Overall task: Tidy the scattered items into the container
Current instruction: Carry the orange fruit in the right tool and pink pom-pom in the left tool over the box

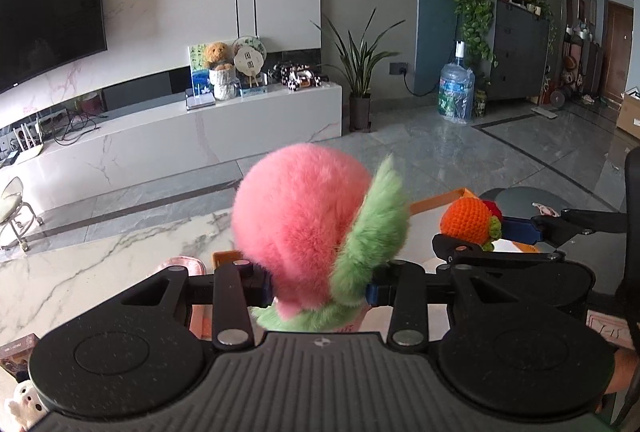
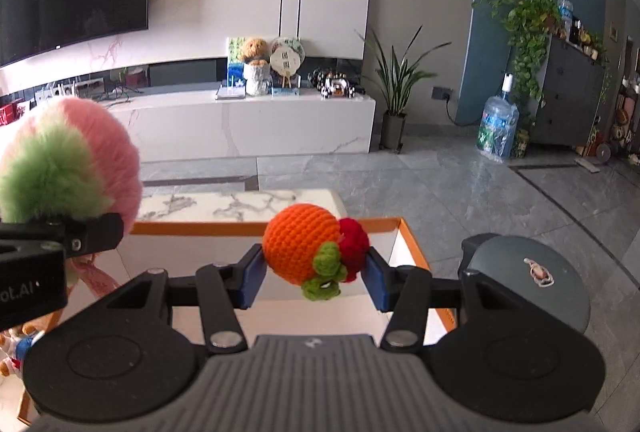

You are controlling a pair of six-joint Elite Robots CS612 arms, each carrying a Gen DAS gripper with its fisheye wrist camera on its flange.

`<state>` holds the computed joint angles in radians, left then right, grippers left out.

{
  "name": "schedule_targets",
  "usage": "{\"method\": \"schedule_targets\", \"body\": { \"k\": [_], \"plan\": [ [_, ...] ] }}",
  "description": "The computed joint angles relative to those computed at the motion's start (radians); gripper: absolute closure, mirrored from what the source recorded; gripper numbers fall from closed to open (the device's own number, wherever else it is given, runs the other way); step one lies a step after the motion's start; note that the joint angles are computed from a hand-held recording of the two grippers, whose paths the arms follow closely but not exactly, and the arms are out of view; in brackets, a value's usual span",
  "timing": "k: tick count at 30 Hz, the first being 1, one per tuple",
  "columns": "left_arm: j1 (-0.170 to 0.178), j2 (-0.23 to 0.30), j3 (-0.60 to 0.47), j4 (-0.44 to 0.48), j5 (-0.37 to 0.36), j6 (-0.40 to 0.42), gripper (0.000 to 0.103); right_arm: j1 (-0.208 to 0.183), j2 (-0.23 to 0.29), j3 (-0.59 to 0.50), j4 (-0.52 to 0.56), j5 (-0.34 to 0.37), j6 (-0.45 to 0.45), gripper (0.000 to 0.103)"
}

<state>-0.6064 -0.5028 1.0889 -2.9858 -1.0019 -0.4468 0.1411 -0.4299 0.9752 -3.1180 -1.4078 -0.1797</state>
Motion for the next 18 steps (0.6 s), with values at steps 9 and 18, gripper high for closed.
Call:
{"method": "schedule_targets", "body": {
  "k": [9,18],
  "plan": [
    [0.025,0.025,-0.065,0.206,-0.117,-0.014,0.057,-0.014,0.050,-0.125,0.275,0.051,0.026,0.048],
    [0.053,0.036,-0.112,0.370,-0.219,-0.062,0.053,0.005,0.079,-0.200,0.385,0.078,-0.001,0.048]
  ]
}}
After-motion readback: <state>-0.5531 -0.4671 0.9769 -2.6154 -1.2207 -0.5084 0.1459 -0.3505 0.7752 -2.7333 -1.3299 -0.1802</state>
